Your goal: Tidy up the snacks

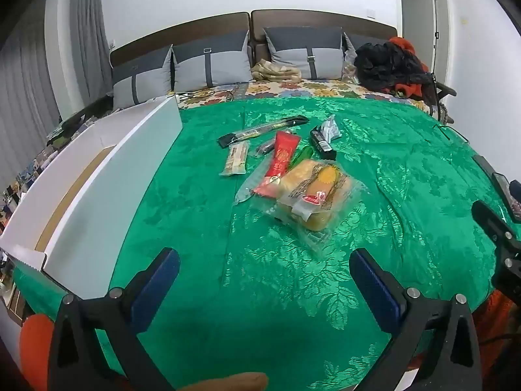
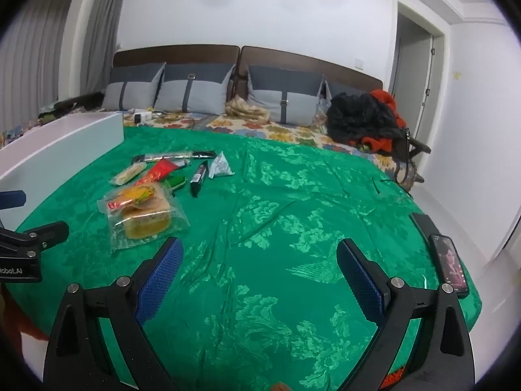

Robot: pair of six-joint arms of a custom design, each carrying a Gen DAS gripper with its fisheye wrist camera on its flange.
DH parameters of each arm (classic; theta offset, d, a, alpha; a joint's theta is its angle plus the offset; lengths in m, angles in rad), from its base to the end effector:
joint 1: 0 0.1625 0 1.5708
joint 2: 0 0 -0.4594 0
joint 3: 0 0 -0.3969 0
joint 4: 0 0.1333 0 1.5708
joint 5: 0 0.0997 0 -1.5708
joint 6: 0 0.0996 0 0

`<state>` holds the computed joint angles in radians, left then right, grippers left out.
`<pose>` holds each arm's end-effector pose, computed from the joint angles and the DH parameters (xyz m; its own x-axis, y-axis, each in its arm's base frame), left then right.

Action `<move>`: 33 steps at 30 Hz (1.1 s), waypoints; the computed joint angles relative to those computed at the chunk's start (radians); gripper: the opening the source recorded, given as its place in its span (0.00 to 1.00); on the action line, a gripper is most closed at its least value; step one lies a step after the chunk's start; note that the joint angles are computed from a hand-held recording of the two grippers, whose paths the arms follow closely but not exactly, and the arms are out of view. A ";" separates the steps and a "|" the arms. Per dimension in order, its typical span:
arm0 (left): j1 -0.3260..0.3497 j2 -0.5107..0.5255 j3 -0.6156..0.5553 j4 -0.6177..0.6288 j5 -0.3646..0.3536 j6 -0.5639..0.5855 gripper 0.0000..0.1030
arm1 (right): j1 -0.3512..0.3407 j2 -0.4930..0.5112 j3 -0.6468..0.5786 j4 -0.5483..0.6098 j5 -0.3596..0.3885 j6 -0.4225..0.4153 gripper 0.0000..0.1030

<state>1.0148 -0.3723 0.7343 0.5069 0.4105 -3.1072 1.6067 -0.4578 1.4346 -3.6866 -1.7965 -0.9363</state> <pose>-0.2043 -0.7544 0.0943 -0.6372 -0.2698 -0.7220 0.4252 0.6583 -0.6212 0.1384 -0.7596 0.0866 -0.5696 -0.2372 0.7870 -0.7992 0.3833 -0.4629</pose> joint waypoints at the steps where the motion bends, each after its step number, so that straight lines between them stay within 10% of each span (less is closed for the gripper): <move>1: 0.001 0.001 -0.001 0.002 -0.004 0.000 1.00 | 0.000 0.001 -0.002 0.004 -0.001 0.002 0.94; 33: 0.015 0.019 -0.026 0.037 -0.031 -0.021 1.00 | -0.006 0.008 -0.007 0.040 0.025 -0.041 0.94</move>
